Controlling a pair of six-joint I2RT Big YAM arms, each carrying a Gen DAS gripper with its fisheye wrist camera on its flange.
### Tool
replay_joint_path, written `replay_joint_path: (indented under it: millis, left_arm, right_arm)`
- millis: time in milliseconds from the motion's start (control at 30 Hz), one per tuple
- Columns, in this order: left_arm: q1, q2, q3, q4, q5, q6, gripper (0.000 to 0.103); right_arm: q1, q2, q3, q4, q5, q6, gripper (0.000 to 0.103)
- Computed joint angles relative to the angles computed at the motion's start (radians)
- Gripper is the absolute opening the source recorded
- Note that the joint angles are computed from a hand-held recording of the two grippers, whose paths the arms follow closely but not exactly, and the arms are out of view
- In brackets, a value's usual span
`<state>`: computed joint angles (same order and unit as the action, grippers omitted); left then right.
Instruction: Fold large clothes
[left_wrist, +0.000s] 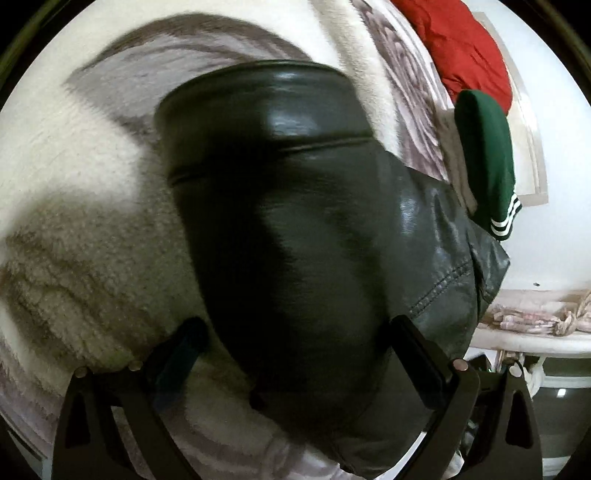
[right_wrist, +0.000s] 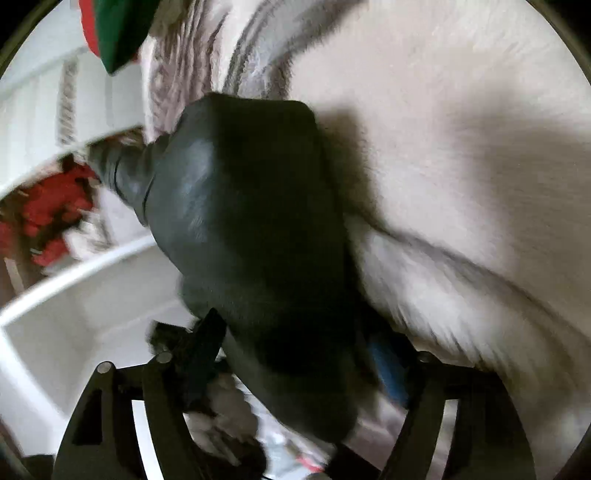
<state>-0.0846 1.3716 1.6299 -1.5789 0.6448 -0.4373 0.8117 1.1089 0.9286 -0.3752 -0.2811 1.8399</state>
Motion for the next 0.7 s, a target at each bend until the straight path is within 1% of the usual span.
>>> replay_joint_path:
  millis: [33, 67, 100, 167, 200, 233, 267, 300, 333, 400, 500, 533, 600, 700]
  left_arm:
    - [0.006, -0.005, -0.007, 0.009, 0.018, 0.007, 0.101]
    - [0.002, -0.003, -0.008, 0.022, 0.03, 0.002, 0.101]
    - [-0.006, 0.002, -0.004, 0.029, 0.032, -0.005, 0.101]
    - [-0.03, 0.01, -0.001, 0.06, 0.007, -0.038, 0.101]
    - [-0.043, 0.017, -0.003, 0.095, -0.004, -0.065, 0.101]
    - [-0.046, 0.012, -0.005, 0.111, -0.017, -0.078, 0.098]
    - [-0.053, 0.002, -0.014, 0.135, -0.039, -0.097, 0.094]
    - [-0.059, -0.009, -0.018, 0.162, -0.065, -0.117, 0.081]
    - [-0.058, -0.01, -0.013, 0.175, -0.081, -0.127, 0.067]
    - [-0.053, -0.017, -0.009, 0.19, -0.086, -0.149, 0.058]
    - [-0.034, -0.03, 0.006, 0.17, -0.087, -0.149, 0.052]
    - [-0.028, -0.031, 0.02, 0.156, -0.085, -0.142, 0.05]
    - [-0.021, -0.027, 0.054, 0.141, -0.077, -0.134, 0.048]
    - [-0.009, -0.026, 0.09, 0.11, -0.064, -0.111, 0.048]
  right_arm:
    - [-0.006, 0.017, -0.021, 0.09, 0.012, 0.007, 0.079]
    - [-0.013, 0.037, -0.023, 0.131, 0.009, 0.0, 0.084]
    - [-0.021, 0.059, -0.011, 0.14, 0.001, -0.015, 0.085]
    - [-0.039, 0.104, 0.009, 0.172, -0.022, -0.038, 0.086]
    - [-0.047, 0.118, 0.012, 0.19, -0.03, -0.038, 0.086]
    - [-0.055, 0.131, 0.017, 0.204, -0.037, -0.035, 0.086]
    - [-0.058, 0.138, 0.025, 0.199, -0.039, -0.044, 0.085]
    - [-0.059, 0.144, 0.036, 0.184, -0.037, -0.053, 0.084]
    - [-0.057, 0.145, 0.045, 0.172, -0.025, -0.052, 0.083]
    - [-0.051, 0.137, 0.055, 0.155, 0.001, -0.05, 0.068]
    - [-0.036, 0.131, 0.089, 0.113, 0.033, -0.054, 0.058]
    - [-0.031, 0.133, 0.11, 0.09, 0.039, -0.062, 0.057]
    - [-0.026, 0.134, 0.135, 0.072, 0.046, -0.062, 0.053]
    - [-0.023, 0.137, 0.179, 0.051, 0.05, -0.067, 0.051]
